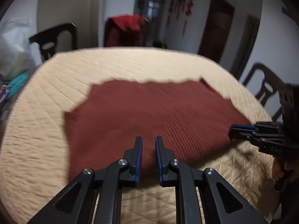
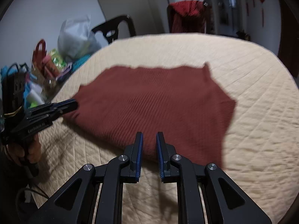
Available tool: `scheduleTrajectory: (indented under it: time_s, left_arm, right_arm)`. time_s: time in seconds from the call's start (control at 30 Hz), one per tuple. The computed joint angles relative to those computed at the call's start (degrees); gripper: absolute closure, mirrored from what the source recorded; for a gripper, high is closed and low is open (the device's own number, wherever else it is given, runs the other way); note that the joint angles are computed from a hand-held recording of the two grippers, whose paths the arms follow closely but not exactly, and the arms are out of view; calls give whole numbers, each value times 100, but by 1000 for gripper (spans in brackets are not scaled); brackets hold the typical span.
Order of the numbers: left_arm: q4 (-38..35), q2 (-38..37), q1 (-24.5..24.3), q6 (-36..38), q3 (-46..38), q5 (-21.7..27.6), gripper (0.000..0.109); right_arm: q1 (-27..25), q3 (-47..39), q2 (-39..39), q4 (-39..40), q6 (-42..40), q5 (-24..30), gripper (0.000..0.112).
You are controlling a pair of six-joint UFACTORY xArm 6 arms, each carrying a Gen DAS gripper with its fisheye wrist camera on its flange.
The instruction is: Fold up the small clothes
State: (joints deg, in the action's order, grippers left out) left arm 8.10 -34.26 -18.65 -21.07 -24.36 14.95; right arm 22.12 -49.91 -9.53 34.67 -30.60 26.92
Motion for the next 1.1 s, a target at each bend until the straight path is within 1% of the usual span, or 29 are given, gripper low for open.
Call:
scheduleTrajectory:
  time_s: [0.03, 0.07, 0.1, 0.2, 0.27, 0.3, 0.33, 0.4, 0.47, 0.53, 0.57, 0.63, 0.73, 0.8, 0.87, 0.93, 0.97, 1.07, 1.1]
  left_arm:
    - [113, 141, -43, -125, -47, 126, 92]
    - [466, 129, -35, -376, 12, 12, 92]
    - [664, 95, -53, -473, 25, 33, 92]
    - [410, -4, -94, -339, 62, 156, 92]
    - [564, -61, -134, -514, 41, 233, 92]
    - [521, -66, -163, -519, 25, 192, 92]
    - [296, -59, -220, -389, 9, 101, 92]
    - [116, 11, -317, -309, -60, -47, 92]
    - [-222, 136, -422, -6, -127, -154, 92]
    - [-624, 389, -536, 328, -248, -140, 92]
    - [-616, 510, -578, 332, -293, -124, 92]
    - [-147, 519, -584, 68, -255, -206, 91]
    - [-417, 421, -618, 245, -216, -135, 90]
    - [-203, 318, -599, 82, -185, -87, 90]
    - [458, 122, -445, -490, -95, -106, 90]
    - [1326, -41, -197, -1290, -45, -77, 90]
    - [1527, -95, -81, -1528, -30, -25, 90]
    - [1806, -211, 199, -1936, -8, 279, 90]
    - [1813, -242, 267, -1965, 16, 354, 90]
  right_arm:
    - [10, 50, -23, -74, 32, -45, 98]
    - [5, 110, -71, 92, -164, -77, 98]
    - [-18, 128, -100, 63, -156, -15, 98]
    - [-70, 194, -184, 9, -170, 48, 98]
    - [-27, 216, -240, -92, -31, -31, 98]
    - [26, 228, -266, -50, -37, -98, 98]
    - [68, 181, -254, 160, -192, -100, 98]
    - [168, 65, -165, 452, -401, -81, 98]
    - [269, -16, -58, 556, -542, -62, 98]
    - [286, -89, 83, 445, -467, 46, 98]
    - [258, -119, 159, 371, -402, 128, 98]
    - [204, -90, 105, 581, -540, 201, 98]
    - [188, -28, 6, 641, -556, 137, 98]
    - [195, -33, -29, 823, -679, 147, 98]
    - [233, -29, -49, 946, -791, 166, 98]
    - [278, -21, -48, 1010, -866, 171, 98]
    - [306, -40, -27, 1062, -890, 185, 98]
    - [426, -132, 53, 1147, -956, 190, 98]
    - [459, -156, 77, 1155, -988, 209, 98]
